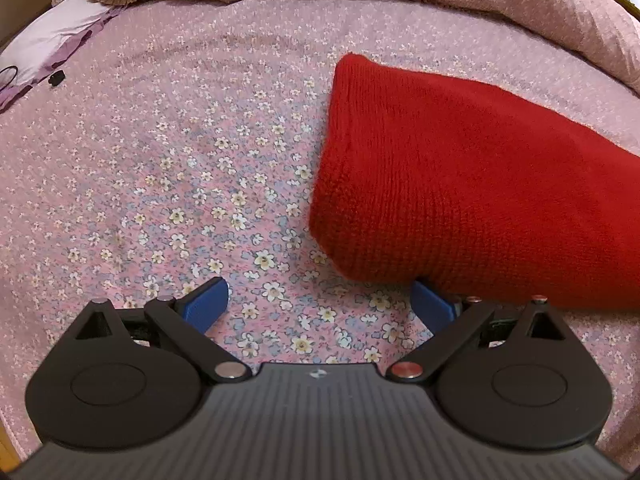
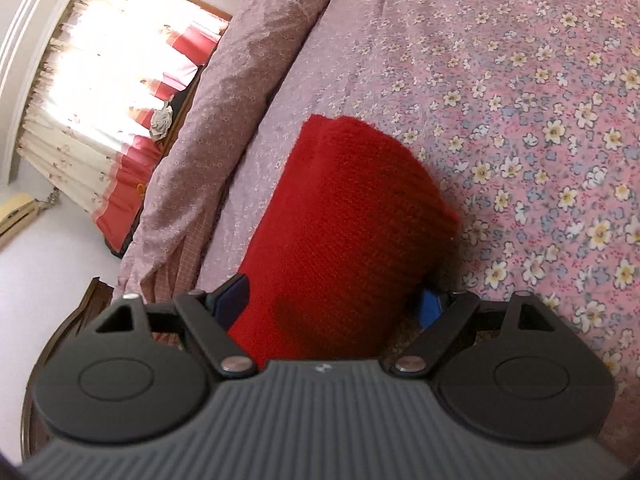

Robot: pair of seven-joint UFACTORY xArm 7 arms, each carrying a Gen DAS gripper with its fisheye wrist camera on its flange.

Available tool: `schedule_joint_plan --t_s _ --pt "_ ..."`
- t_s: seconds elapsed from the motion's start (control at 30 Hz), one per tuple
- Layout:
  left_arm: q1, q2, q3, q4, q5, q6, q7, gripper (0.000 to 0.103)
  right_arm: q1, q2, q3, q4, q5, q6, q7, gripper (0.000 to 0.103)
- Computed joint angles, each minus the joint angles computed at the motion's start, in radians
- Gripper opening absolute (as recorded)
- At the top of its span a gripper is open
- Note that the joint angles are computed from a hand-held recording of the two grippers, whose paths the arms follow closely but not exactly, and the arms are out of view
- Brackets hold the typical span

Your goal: Fold small clothes

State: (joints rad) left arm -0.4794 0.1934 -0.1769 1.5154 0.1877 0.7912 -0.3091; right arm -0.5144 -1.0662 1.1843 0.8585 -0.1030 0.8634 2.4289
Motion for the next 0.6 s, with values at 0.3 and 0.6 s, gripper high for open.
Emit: schedule_joint_plan --t_s 0.3,0.6 --pt "-0.026 0.050 0.009 0.050 0.056 0.034 -0.028 0.099 -0.030 -0.053 0.015 -0.049 -0.011 -0.098 0.104 0.078" --pt "-0.042 0.064 0.017 0.060 0.074 0.023 -0.046 0.099 -0.081 -0.022 0.032 -0.010 -0.027 -0.081 0.011 0.071"
